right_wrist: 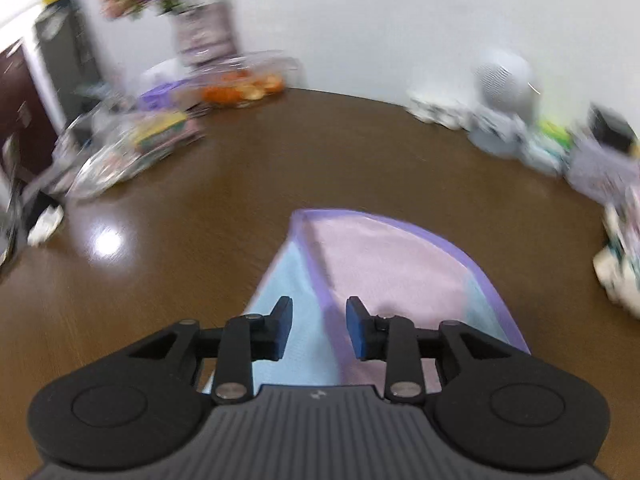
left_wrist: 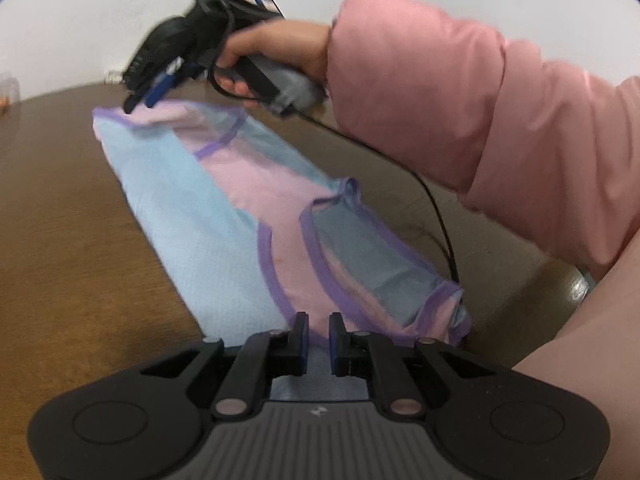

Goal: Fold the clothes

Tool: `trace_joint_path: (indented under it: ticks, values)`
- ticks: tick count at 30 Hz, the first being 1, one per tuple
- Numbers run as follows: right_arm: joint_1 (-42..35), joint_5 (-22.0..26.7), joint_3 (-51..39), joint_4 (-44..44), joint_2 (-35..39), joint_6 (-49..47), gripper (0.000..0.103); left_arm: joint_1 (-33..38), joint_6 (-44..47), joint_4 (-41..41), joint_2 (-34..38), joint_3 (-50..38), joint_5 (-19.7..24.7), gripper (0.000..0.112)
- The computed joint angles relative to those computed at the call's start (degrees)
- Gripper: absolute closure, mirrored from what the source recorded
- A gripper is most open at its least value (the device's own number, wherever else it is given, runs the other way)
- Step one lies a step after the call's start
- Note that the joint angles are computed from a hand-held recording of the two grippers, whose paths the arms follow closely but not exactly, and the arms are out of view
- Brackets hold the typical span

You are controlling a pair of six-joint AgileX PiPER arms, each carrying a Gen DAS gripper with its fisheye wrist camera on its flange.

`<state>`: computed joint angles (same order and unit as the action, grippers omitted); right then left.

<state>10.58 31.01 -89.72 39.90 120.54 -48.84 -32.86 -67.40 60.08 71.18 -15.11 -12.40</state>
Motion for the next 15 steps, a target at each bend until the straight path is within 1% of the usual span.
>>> trace_joint_path:
  ticks: [1, 2, 3, 4, 5, 7, 9, 12, 15]
  values:
    - [1.3, 0.6, -1.6, -3.7, 1.1, 2.3, 0.085, -0.2, 2.6, -2.6, 0.3, 0.2, -0.3, 0.105]
    - [2.6, 1.4, -3.5, -7.7, 2.5, 5.0, 0.088, -0.4, 4.6, -4.8, 0.5, 0.5, -0.6, 0.105]
    - [3.9, 2.5, -5.6, -11.6, 4.0, 7.6, 0.089, -0.5, 4.4, -4.8, 0.3, 0.5, -0.3, 0.105]
    - [5.1, 2.5, -7.4, -15.3, 5.4, 10.4, 0.089, -0.6, 3.8, -4.3, 0.1, 0.5, -0.1, 0.105]
    - [5.9, 1.3, -8.8, -17.4, 6.7, 12.2, 0.089, -0.6, 3.7, -4.4, 0.0, 0.6, -0.2, 0.105]
    - [6.2, 0.8, -12.9, -18.3, 9.7, 13.9, 0.089, -1.0, 3.9, -4.7, -0.2, 0.7, -0.1, 0.105]
    - [6.0, 1.2, -17.5, -17.6, 12.8, 15.0, 0.089, -1.6, 6.2, -7.5, 0.2, 0.7, -0.2, 0.105]
    - [5.6, 2.3, -24.0, -17.6, 16.9, 17.5, 0.09, -0.8, 6.6, -7.6, 0.1, 1.2, -1.2, 0.105]
    - [5.4, 3.2, -27.4, -17.2, 18.9, 18.6, 0.09, -0.4, 6.2, -7.0, 0.2, 1.4, -1.6, 0.105]
